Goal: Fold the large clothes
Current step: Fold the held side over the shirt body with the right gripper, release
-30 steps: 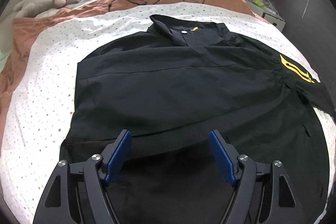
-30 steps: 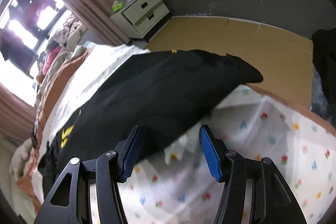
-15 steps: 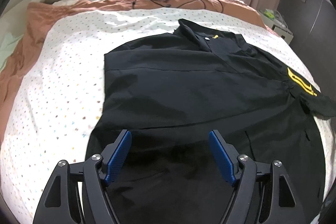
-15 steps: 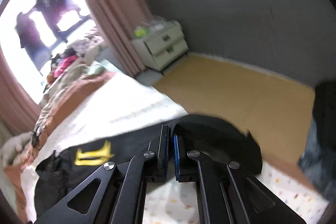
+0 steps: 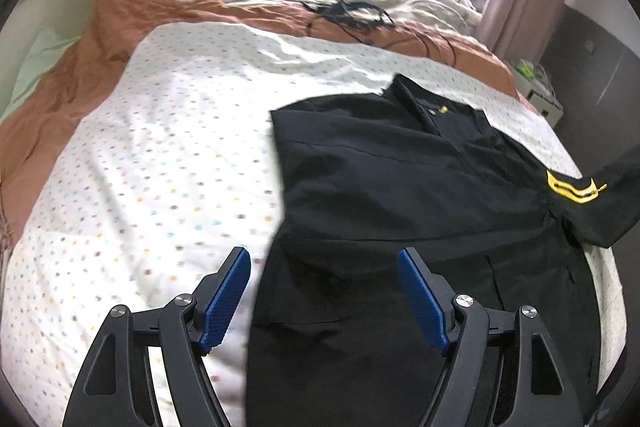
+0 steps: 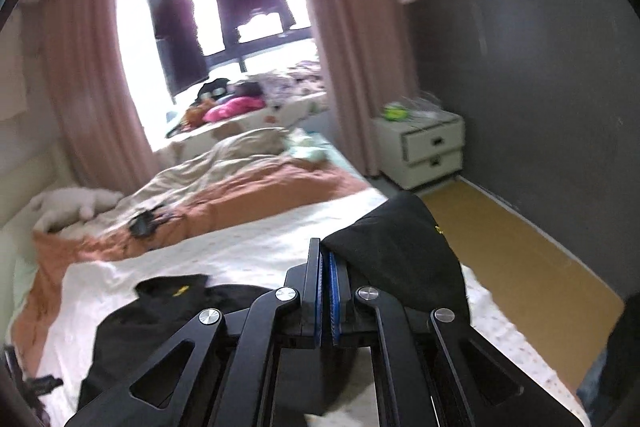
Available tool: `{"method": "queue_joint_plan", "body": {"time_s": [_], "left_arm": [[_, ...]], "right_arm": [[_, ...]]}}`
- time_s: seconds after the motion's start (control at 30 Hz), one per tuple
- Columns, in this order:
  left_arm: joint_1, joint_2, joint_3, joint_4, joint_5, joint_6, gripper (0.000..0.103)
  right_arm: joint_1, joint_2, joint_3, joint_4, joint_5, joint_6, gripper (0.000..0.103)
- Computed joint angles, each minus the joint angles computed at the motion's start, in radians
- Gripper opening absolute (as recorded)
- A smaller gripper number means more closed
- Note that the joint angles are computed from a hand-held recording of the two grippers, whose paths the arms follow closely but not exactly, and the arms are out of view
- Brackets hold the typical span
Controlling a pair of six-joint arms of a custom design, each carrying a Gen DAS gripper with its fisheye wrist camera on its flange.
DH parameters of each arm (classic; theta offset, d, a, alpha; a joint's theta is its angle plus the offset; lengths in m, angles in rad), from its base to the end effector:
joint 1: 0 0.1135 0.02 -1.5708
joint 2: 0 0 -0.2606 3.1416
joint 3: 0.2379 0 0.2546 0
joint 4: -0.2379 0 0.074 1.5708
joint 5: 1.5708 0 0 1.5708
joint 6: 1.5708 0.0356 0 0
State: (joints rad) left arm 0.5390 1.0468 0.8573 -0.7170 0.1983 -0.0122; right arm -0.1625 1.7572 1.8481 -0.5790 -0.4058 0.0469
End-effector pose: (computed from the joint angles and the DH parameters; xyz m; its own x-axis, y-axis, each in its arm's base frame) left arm 0.1847 0.1023 0.2657 -0.6708 -0.4151 -0.6146 -0.4072 0.8988 -0.1626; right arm 0.4005 -0.0514 0.4018 -0.4714 0.1209 -0.8736 -0.1735 0.9585 0.2263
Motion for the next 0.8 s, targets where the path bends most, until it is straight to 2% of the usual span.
{"method": "queue_joint_plan", "body": {"time_s": [0.23, 0.43, 0.6, 0.8], "left_arm": [[0.292, -0.012, 0.032, -0.069, 0.165, 0.187, 0.077], [0.559, 0.066, 0.078, -0.143, 0.337, 0.352, 0.077], [0.721, 0.153, 0.116, -0.176, 0.406, 0.476, 0.077], [0.864, 0.257, 0.153, -0.190, 0.445, 0.592, 0.077]], "right_arm": [[0.251, -0.004, 0.121, -0.080, 0.126, 0.021, 0.004], [0.451, 0.062, 0.249, -0.142, 0.248, 0.032, 0.004], [0.592, 0.129, 0.299, -0.155, 0.320, 0.053, 0.004], [0.753, 0.226, 0.289, -0.126, 0.392, 0.086, 0.003]]}}
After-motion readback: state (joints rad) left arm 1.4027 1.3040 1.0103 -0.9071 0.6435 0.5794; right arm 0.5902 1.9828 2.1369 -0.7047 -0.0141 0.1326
